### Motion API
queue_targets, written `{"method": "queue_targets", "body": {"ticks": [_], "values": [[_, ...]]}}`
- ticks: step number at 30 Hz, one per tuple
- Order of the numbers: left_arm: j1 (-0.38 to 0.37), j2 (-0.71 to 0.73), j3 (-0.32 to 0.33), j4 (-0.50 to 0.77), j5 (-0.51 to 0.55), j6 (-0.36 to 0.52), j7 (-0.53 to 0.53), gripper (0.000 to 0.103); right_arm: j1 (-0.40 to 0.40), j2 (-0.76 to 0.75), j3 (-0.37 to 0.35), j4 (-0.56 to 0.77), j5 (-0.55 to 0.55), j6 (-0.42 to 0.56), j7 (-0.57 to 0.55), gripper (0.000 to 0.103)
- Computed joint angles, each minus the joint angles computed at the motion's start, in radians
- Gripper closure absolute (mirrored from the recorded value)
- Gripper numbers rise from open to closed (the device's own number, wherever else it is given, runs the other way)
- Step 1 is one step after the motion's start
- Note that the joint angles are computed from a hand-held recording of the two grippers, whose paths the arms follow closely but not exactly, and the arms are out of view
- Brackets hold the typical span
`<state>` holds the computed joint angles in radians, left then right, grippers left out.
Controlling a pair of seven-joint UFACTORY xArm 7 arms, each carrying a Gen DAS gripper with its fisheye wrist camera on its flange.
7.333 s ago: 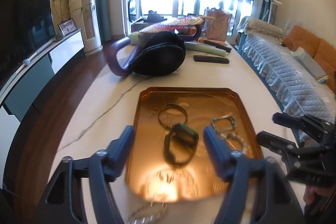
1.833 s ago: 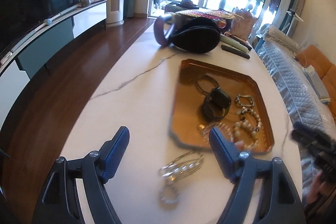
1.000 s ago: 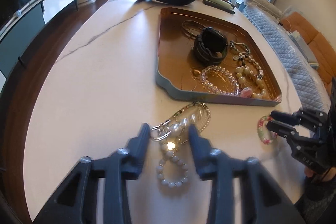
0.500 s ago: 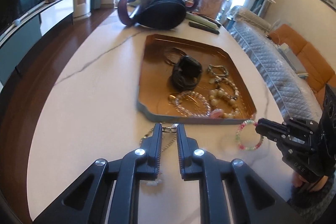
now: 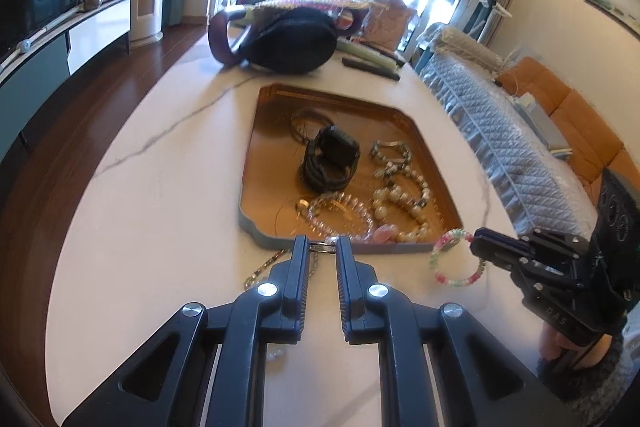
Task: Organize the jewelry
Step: 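Carry the pearl brooch and pink-green bracelet into the copper tray and open both grippers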
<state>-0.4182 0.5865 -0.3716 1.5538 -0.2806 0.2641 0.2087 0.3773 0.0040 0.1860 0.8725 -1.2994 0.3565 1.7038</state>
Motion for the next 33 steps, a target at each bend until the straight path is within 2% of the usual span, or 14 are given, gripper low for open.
{"method": "queue_targets", "body": {"ticks": [4, 6, 9, 13, 16, 19, 23, 29, 33], "values": [[0.005, -0.019, -0.012, -0.014, -0.006, -0.037, 0.009, 0.089, -0.004, -0.020, 0.002, -0.004, -0.041, 0.006, 0.047, 0.098], [-0.028, -0.029, 0.026, -0.018, 0.018, -0.056, -0.028, 0.089, -0.008, -0.030, 0.005, -0.006, -0.056, 0.011, 0.065, 0.098], [-0.048, -0.032, 0.047, -0.012, 0.046, -0.069, -0.068, 0.089, -0.014, -0.046, 0.010, -0.009, -0.070, 0.022, 0.089, 0.098], [-0.080, -0.024, 0.078, 0.020, 0.093, -0.087, -0.123, 0.089, -0.027, -0.074, 0.016, 0.010, -0.056, 0.039, 0.080, 0.098], [-0.071, -0.004, 0.063, 0.056, 0.110, -0.088, -0.131, 0.089, -0.040, -0.098, 0.025, 0.039, -0.050, 0.064, 0.061, 0.098], [-0.085, 0.016, 0.082, 0.095, 0.135, -0.085, -0.149, 0.089, -0.058, -0.105, 0.026, 0.076, -0.040, 0.062, 0.042, 0.097], [-0.069, 0.070, 0.067, 0.173, 0.130, -0.045, -0.156, 0.089, -0.080, -0.084, 0.021, 0.126, -0.043, 0.067, 0.034, 0.098], [-0.111, 0.166, 0.123, 0.316, 0.158, 0.042, -0.206, 0.089, -0.108, -0.012, -0.024, 0.125, -0.095, 0.025, 0.133, 0.098], [-0.129, 0.257, 0.144, 0.443, 0.172, 0.123, -0.229, 0.089, -0.114, 0.057, -0.063, 0.119, -0.067, -0.016, 0.111, 0.097]]}}
